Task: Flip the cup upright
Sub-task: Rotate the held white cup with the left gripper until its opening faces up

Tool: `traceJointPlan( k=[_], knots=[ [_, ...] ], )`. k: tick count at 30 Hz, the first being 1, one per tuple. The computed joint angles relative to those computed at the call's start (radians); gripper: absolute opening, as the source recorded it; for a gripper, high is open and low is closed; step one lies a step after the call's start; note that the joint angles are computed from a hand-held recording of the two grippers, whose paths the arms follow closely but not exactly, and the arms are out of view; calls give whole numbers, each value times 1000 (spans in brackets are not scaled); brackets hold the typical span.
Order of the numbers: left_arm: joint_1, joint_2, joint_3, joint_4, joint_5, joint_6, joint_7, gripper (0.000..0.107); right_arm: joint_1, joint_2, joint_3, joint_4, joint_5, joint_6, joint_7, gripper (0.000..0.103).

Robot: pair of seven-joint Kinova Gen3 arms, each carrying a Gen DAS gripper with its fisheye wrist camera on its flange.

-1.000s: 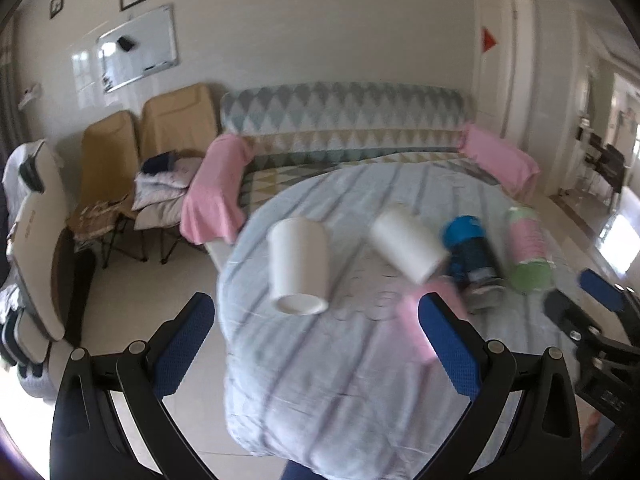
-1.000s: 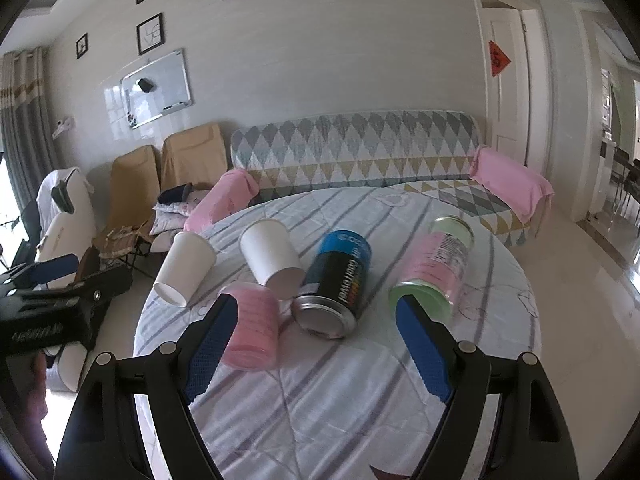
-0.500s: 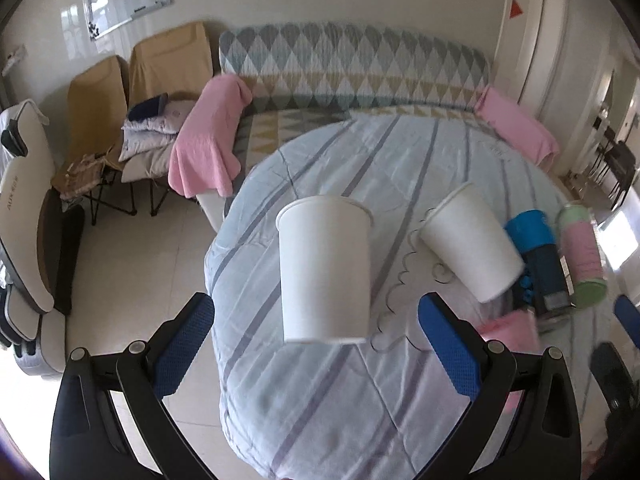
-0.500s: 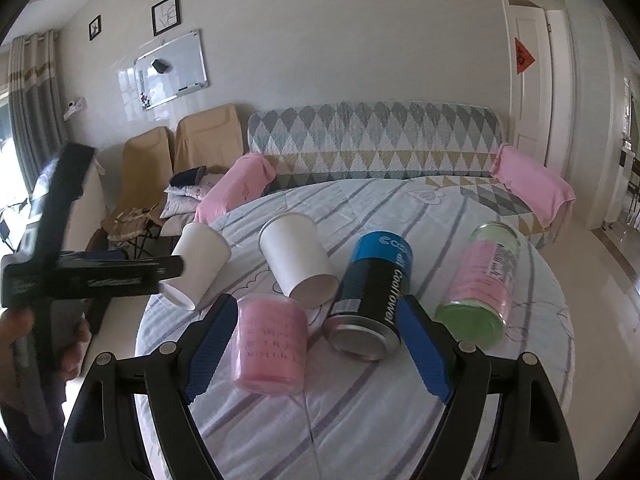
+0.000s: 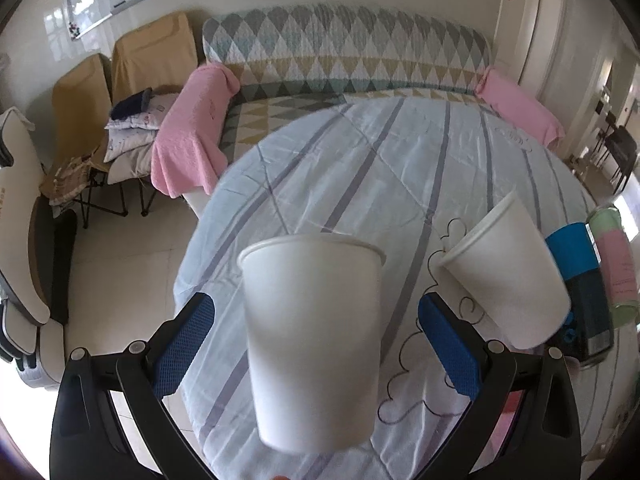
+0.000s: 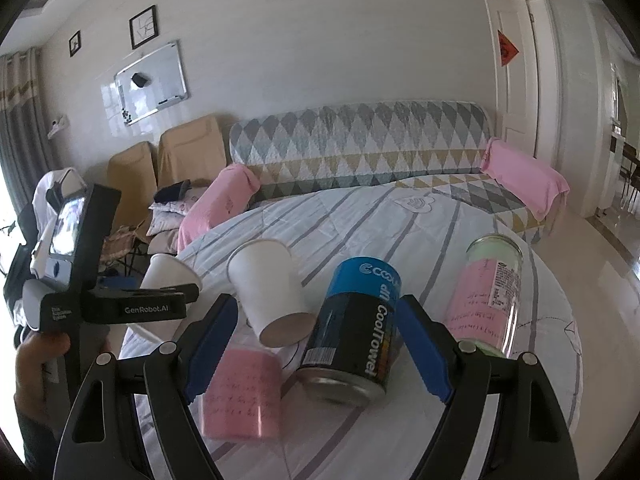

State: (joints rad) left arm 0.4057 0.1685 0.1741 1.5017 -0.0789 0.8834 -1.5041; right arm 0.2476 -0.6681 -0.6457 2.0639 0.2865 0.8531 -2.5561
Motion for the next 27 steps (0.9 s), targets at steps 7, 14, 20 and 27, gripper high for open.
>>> traceJointPlan(
  k=[7, 14, 20, 27],
  knots=[
    [-3, 38, -8, -44, 19, 36, 6, 88, 4, 21, 3, 4, 9, -10, -2, 83],
    [-8, 28, -8, -20, 32, 19, -3, 69, -4, 25, 6, 5, 15, -4, -13, 83],
    [-34, -69, 0, 80, 73, -119, -34, 69, -19, 18, 19, 9, 20, 7, -14, 83],
    [-51, -149, 14, 187, 117, -255, -63, 69, -18, -4, 15, 7, 12, 23, -13, 83]
  ],
)
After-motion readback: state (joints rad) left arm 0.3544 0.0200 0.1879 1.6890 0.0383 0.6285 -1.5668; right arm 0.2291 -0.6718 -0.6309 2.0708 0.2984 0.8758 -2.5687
